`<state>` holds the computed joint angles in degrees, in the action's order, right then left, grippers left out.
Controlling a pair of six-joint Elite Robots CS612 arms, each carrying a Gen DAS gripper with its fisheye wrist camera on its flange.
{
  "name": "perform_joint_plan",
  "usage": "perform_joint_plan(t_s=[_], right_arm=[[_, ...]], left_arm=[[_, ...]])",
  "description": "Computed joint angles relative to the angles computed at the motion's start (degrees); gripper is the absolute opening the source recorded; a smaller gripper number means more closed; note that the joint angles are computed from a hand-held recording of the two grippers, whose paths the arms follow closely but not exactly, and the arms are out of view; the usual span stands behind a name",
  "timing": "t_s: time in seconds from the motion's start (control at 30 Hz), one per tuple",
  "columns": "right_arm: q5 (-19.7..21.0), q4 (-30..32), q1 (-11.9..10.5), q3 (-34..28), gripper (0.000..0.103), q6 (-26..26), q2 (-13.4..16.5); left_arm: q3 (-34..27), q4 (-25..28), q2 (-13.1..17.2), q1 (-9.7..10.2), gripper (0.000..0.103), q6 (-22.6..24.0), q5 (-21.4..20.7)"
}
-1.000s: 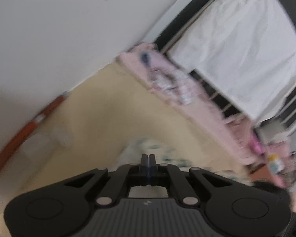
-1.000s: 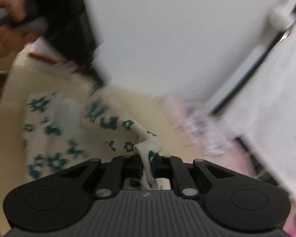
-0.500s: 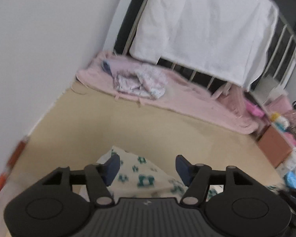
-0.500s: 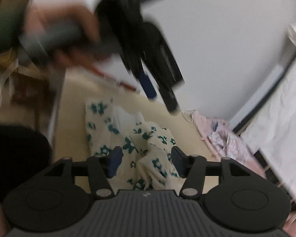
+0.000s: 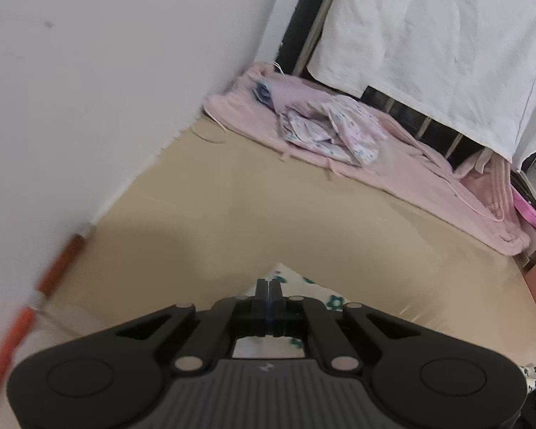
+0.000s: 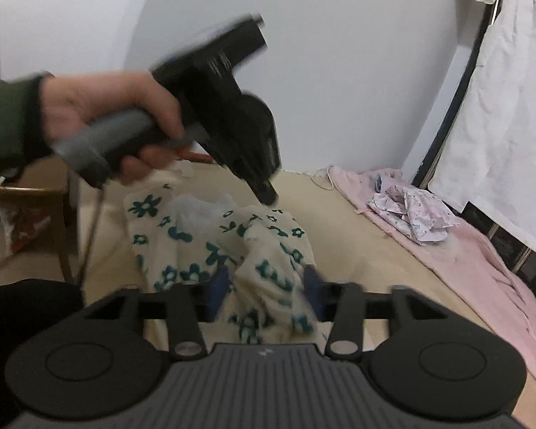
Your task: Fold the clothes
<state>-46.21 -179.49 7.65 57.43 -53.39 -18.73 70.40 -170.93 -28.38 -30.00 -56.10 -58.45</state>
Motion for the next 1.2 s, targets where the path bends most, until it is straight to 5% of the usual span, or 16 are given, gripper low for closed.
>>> perform_joint_plan(t_s=[0.07,0.13,0.17,0.2,0.27,0.37,0.53,0.63,0.73,0.9,1.0,1.1,1.2], right_arm=[[-1.72,-1.6,0.74,-1.6,0.026,2.96,0.99],[-2.35,-1.64,1.31,-2.17,0.032,0.65,1.18],[-2.52,-0.31,1.58,-2.18,0.051,-2.25,0.99],[-2.8,2.43,1.93,-2.18,0.063,-6.54,0.7],[-4.2,4.88,2.62,-3.0,0.062,-11.13,0.97],[-9.15,5.47,3.63,-5.37,0.015,-8.67,2.24],[-7.97,-1.28,2.89,-6.45,0.009,2.78,3.48],[-5.81,-9.53,2.05,-5.41,0.008,4.96,3.97],[-3.03,-11.16,1.32,-2.37,0.008,1.52,2.8],[-7.58,-5.37,2.11,1.82,0.009,-8.36,0.68],[-7.85,-3.96,1.95,3.5,0.017,-10.79,-0.26],[-2.53,-2.24,0.14,6.68,0.037,-9.47,-2.81],[3.27,0.8,-3.14,7.65,0.039,-2.6,-4.95]], left_arm=[[0.21,-0.71,-0.25,0.33,0.005,1.52,-1.92],[-0.45,-0.47,-0.04,0.79,0.026,3.59,-5.0],[-1.15,0.6,0.23,0.94,0.041,3.72,-5.88],[-2.06,1.68,0.64,1.0,0.044,3.89,-6.1],[-3.92,3.74,1.38,1.26,0.04,5.51,-7.36],[-5.75,5.52,2.27,1.88,0.002,5.22,-10.45],[-2.77,-2.03,1.75,1.93,0.001,1.03,-10.62],[1.01,-9.49,0.52,1.24,0.001,-1.83,-8.64],[4.66,-13.8,-0.7,-0.02,0.001,-4.93,-5.25],[8.05,-11.68,-0.93,-2.2,0.002,-13.65,-0.57],[7.98,-12.2,-0.17,-2.81,0.008,-13.67,2.39],[7.92,-4.3,-1.62,-4.16,0.019,-14.65,9.78],[6.68,-1.21,-1.76,-5.96,0.023,-10.99,19.42]])
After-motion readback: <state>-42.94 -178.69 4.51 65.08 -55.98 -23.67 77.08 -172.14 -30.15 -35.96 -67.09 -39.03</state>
